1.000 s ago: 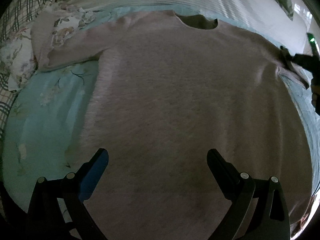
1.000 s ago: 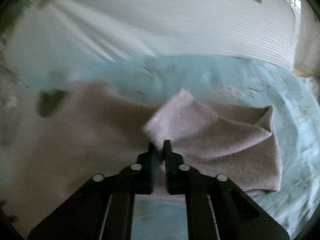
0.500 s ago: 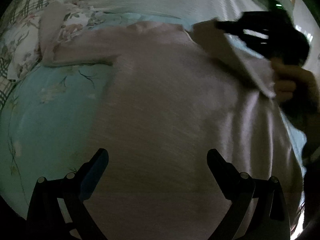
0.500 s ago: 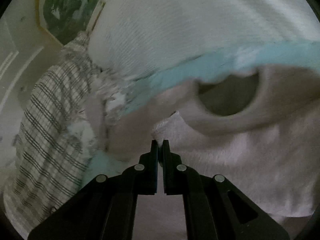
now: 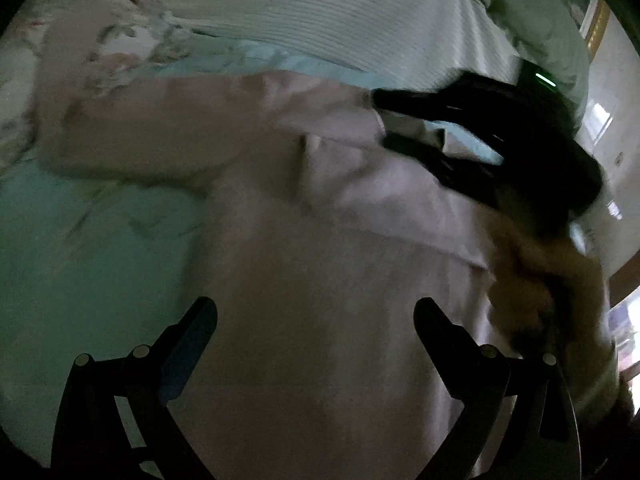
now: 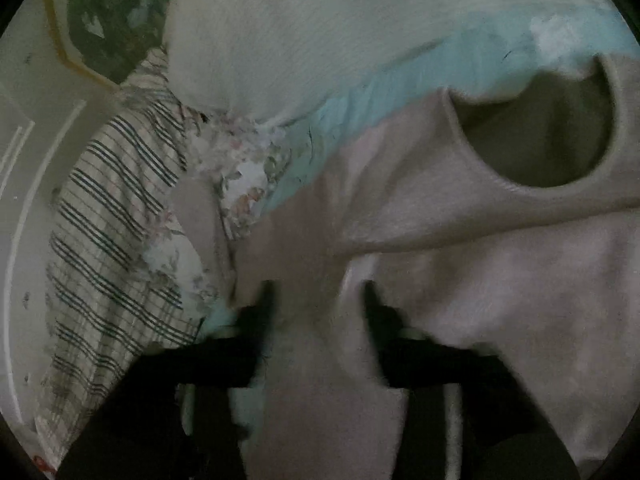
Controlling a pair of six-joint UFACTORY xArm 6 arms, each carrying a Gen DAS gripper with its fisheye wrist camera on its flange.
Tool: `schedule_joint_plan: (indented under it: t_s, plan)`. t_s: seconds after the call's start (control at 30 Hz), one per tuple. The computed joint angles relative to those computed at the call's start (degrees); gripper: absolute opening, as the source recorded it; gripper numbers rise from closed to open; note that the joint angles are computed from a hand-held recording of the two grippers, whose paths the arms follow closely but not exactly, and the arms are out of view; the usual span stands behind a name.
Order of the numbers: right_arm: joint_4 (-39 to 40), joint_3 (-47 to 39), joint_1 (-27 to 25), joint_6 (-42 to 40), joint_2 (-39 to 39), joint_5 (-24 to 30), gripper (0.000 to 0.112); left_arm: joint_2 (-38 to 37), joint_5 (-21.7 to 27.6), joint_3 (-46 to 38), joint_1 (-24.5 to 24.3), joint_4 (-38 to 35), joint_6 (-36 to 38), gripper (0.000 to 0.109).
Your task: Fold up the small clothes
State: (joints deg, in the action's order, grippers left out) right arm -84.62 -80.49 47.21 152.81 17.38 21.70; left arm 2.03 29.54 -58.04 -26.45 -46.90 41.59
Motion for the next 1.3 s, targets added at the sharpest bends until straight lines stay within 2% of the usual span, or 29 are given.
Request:
schedule_joint_plan:
  t_s: [0.1,0.2,0.23,0.33,0.37,0.43,0.5,0.57,0.67,0.7,0.77,0.83,0.97,1.1,1.3]
  plan:
    - [1.1,7.0,5.2,0.7,-7.4,8.1,0.058,7.2,3.4,-8.6,-0.3,0.2,-2.0,0.099]
    - [3.7,13.0,11.9,0.0,-14.1,17.5,0.058,15.2,5.2,-18.2,-1.3,4.9,-7.0,0.099]
    - [5.3,15.3,14.9,-0.1,-16.5,21.8,0.058,18.1,6.7,-21.9,-1.4,6.2,-8.2,0.099]
    - [8.3,19.4,20.6,1.7,-20.4,29.5,0.058,26.5,11.3,-32.3,-1.9,11.8,-13.4,0.095]
    - [9.5,20.8,22.6,3.0,-21.5,32.0,0.058,28.1,11.1,-34.2,-2.3,13.5,-14.5,0.089]
    - [12.2,22.9,26.2,5.4,-23.2,36.9,0.058,27.9,7.7,-33.4,-3.6,15.2,-14.0,0.062]
    - [14.6,24.3,28.7,7.5,-24.3,40.9,0.058,28.5,7.2,-34.4,-4.3,15.1,-12.4,0.008]
    - [15.8,26.0,30.4,9.7,-25.5,43.5,0.058,27.7,5.1,-33.4,-4.9,14.5,-11.3,0.002]
    - [19.0,27.7,32.0,9.4,-27.7,47.0,0.058,23.2,-5.7,-27.2,-5.8,14.6,-9.5,0.002]
    - [20.7,28.3,32.5,8.7,-28.6,48.8,0.058,22.3,-7.5,-26.9,-5.1,12.4,-8.0,0.002]
    - [22.6,30.0,33.2,8.2,-30.5,51.1,0.058,23.5,-11.0,-28.1,-3.7,14.7,-11.7,0.001]
    - [24.1,31.8,32.5,7.5,-32.5,51.8,0.058,25.5,-11.5,-30.0,-2.3,20.9,-17.7,0.001]
    - [26.5,36.9,27.8,3.8,-37.6,48.8,0.058,28.3,-9.7,-32.7,-0.4,16.3,-18.0,0.002]
    - [27.4,41.7,19.0,-2.1,-41.4,40.2,0.058,26.6,-14.9,-28.9,-1.7,13.4,-15.6,0.002]
    - [25.2,46.1,5.2,-9.1,-44.5,27.7,0.058,25.0,-16.8,-25.8,-2.4,13.0,-13.1,0.002]
